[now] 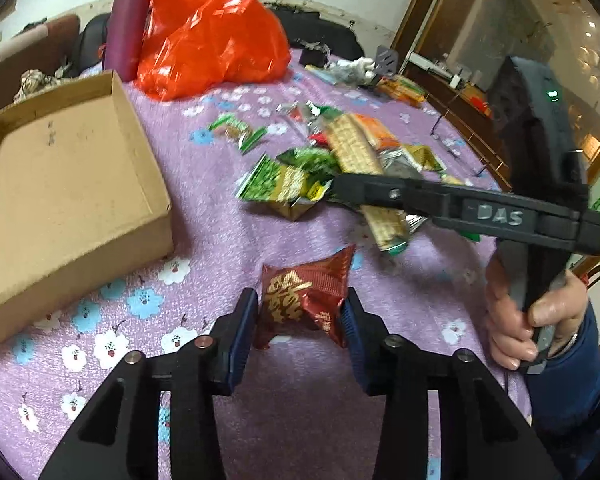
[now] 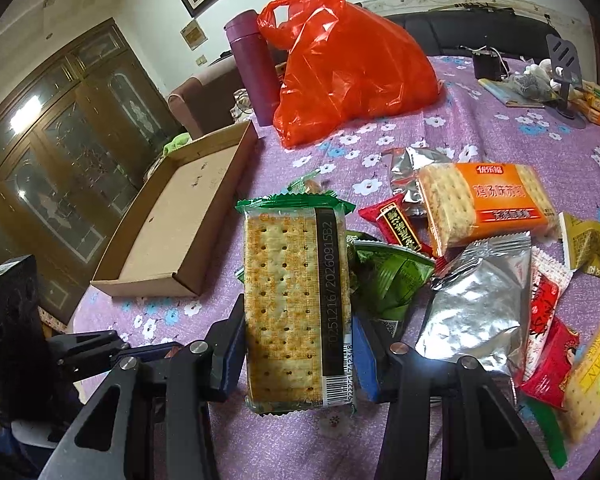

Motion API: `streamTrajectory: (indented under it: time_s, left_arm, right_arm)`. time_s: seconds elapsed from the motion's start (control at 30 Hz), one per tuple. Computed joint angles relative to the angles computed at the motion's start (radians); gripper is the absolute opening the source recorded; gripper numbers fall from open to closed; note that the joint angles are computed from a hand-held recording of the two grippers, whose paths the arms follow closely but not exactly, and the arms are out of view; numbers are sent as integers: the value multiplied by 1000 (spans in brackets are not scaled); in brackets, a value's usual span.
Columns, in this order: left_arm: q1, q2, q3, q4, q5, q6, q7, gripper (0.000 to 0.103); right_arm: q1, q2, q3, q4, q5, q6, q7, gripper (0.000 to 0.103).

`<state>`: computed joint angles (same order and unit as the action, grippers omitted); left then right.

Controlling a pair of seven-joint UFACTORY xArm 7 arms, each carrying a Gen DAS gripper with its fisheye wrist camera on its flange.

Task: Organize snacks
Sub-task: 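Carry the red wrapper and cracker pack over the cardboard tray with both tools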

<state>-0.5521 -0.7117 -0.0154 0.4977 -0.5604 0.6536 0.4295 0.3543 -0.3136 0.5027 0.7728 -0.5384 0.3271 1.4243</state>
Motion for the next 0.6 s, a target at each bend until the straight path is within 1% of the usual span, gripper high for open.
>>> streamTrajectory:
  time_s: [0.07, 0.13, 0.17, 0.23, 0.4, 0.6]
  left_arm:
    - [-1, 28, 2, 18, -5, 9, -8, 41]
    - [20, 48, -33, 26, 21, -8, -40, 40]
    - [26, 58, -40, 29, 29, -12, -54, 38]
    - [4, 56, -23, 25, 3, -36, -46, 36]
    - [-2, 44, -14, 15, -3, -67, -59, 35]
    - [0, 15, 12, 24, -1, -62, -57, 35]
  right_arm:
    - [3, 3, -3, 0, 3, 0, -4, 51]
    - [4, 5, -5, 1, 3, 1, -5, 51]
    - [3, 5, -5, 2, 0, 0, -4, 51]
    - [0, 4, -4, 2, -6, -2, -2, 51]
    - [-5, 5, -2, 1, -16, -10, 0, 51]
    - [-6, -11, 2, -7, -15, -16, -1, 51]
